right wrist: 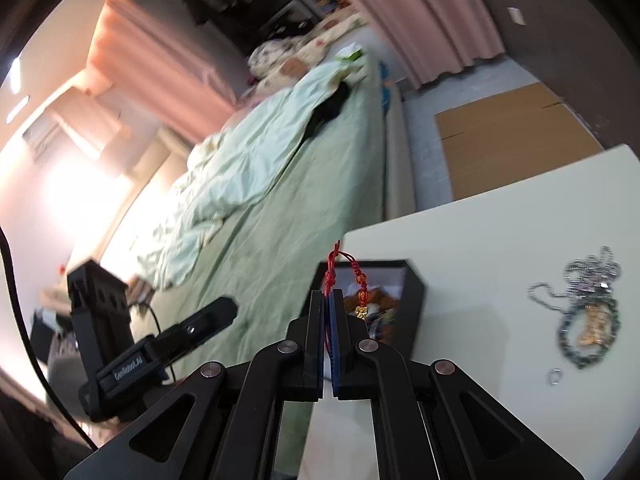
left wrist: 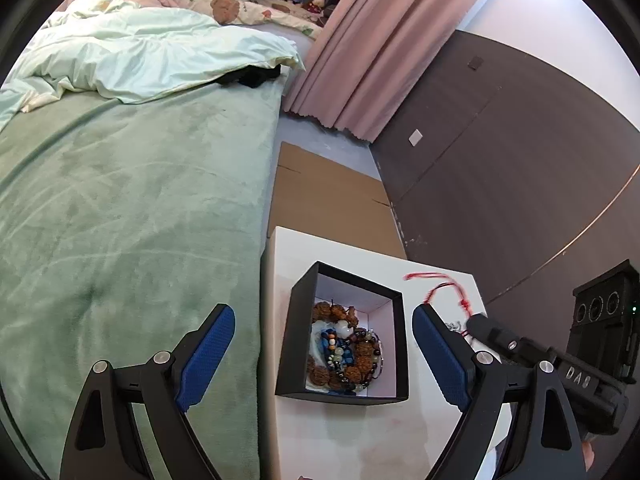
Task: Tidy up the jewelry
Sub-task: 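Place the beaded bracelet in the box with the left while the right grasps the red-string pendant, then lower the red-string pendant into the black box and open the right gripper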
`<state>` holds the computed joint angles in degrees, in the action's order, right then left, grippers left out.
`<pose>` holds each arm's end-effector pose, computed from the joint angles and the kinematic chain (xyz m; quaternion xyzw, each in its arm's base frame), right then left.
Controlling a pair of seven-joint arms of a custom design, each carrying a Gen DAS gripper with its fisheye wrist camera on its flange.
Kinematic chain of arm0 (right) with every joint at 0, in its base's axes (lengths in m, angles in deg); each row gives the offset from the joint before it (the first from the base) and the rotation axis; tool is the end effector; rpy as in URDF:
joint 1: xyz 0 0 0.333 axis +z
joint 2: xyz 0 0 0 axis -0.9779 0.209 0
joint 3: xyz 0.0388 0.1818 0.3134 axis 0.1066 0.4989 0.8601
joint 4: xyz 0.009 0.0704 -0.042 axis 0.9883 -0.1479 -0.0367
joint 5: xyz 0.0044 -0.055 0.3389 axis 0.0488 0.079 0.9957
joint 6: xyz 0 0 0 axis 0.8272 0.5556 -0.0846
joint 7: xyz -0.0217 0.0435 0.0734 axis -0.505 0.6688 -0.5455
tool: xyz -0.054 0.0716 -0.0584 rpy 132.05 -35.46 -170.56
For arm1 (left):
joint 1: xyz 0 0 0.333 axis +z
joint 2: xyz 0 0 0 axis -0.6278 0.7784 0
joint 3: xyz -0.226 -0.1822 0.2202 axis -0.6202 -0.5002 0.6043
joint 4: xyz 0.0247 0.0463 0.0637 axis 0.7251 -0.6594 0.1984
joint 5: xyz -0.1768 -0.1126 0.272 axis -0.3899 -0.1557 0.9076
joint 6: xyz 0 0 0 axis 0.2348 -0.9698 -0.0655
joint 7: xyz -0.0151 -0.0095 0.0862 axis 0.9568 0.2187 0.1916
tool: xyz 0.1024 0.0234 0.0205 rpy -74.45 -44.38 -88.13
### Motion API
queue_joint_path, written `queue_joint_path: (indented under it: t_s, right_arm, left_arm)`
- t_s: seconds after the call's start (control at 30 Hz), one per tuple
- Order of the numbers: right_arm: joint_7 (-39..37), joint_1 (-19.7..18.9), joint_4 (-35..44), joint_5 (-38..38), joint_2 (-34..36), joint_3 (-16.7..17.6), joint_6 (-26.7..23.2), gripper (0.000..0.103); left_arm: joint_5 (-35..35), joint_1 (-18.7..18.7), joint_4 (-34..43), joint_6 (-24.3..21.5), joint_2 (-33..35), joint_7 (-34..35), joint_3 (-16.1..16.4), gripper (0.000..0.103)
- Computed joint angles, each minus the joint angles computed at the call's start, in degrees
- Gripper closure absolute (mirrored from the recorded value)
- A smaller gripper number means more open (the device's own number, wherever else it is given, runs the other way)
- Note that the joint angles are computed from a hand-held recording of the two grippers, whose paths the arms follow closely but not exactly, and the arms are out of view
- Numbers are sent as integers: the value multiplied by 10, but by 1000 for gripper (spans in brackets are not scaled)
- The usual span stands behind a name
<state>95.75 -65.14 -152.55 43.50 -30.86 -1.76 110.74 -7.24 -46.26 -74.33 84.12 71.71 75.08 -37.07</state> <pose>0.4982 0.0652 0.4965 -0.5167 0.7293 -0.0575 0.4448 0.5906 -0.2631 0.5064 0.5577 -0.7210 0.4111 0.0118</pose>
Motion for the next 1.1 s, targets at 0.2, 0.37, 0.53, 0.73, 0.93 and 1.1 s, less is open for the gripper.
queue_joint_path:
  t_s: [0.2, 0.37, 0.53, 0.73, 0.93, 1.1]
  right_arm:
    - [-7, -1, 1, 14, 3, 3, -10, 28]
    - [-1, -8, -24, 9, -22, -7, -1, 28]
    - [32, -14, -55, -25, -50, -16, 9, 28]
    - [56, -20, -94, -64, -92, -32, 39, 27]
    - [152, -40, -136, -131, -122, -61, 47, 16]
    - [309, -82, -177, -279, -137, -64, 30, 16]
  left_arm:
    - [-27, 6, 0, 8, -4, 28, -10, 12]
    - [-31, 0, -2, 14, -7, 38, -11, 12]
    - [-42, -6, -6, 33, -12, 50, -17, 1]
    - [-75, -10, -5, 51, -12, 93, -44, 1]
    - [-108, -33, 2, 67, -4, 135, -62, 1]
    - [-94, -61, 8, 68, 13, 146, -68, 2]
